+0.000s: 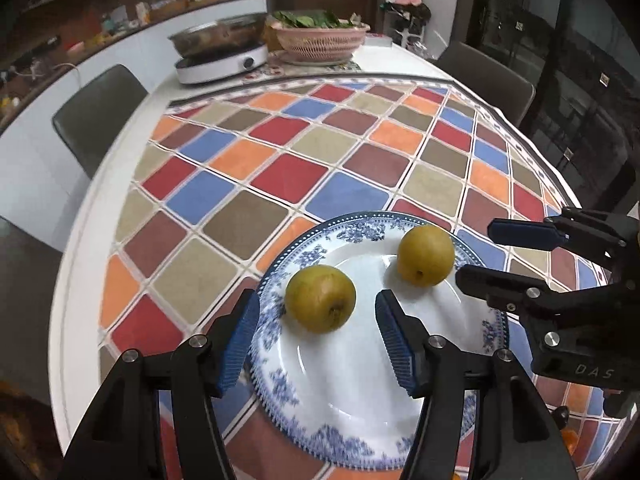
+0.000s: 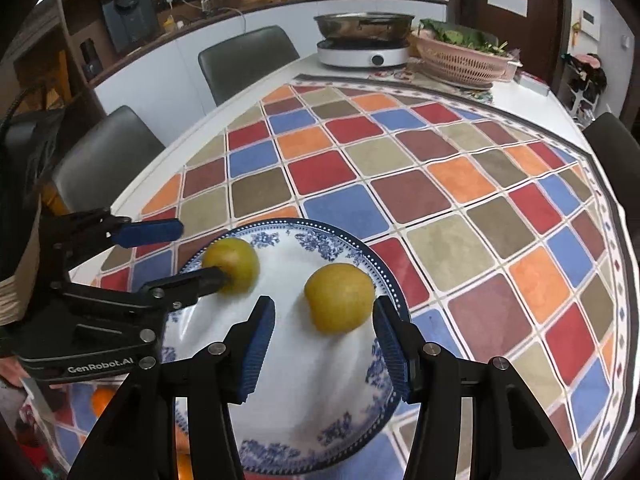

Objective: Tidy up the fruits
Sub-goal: 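Carry apple and pear onto the blue-rimmed plate and open both tools, then lift both open tools back away from the plate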

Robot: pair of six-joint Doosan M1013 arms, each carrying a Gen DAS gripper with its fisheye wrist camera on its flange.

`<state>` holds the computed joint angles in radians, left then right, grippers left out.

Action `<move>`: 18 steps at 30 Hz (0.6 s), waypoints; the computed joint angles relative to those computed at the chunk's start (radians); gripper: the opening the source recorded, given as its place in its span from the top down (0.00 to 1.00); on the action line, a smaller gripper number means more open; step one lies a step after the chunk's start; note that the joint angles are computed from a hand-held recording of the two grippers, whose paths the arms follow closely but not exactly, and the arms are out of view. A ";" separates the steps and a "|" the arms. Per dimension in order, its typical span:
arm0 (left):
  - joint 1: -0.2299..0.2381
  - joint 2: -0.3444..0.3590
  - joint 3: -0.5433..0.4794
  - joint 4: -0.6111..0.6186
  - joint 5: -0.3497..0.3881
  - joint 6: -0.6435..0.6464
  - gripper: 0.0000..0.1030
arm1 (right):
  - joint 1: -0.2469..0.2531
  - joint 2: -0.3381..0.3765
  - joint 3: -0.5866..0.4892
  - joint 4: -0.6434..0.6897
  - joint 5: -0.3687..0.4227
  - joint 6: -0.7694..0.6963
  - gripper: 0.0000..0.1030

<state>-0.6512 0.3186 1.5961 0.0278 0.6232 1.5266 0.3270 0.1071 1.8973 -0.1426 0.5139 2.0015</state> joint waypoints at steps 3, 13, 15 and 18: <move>-0.010 -0.044 0.039 0.044 -0.032 -0.054 0.41 | 0.029 -0.029 0.014 -0.101 0.000 0.093 0.49; -0.044 -0.196 0.172 0.156 -0.127 -0.202 0.21 | 0.151 -0.130 0.060 -0.461 0.083 0.470 0.34; -0.056 -0.232 0.198 0.208 -0.135 -0.259 0.20 | 0.180 -0.149 0.069 -0.542 0.111 0.567 0.29; -0.071 -0.278 0.233 0.267 -0.150 -0.323 0.14 | 0.223 -0.178 0.080 -0.619 0.152 0.664 0.26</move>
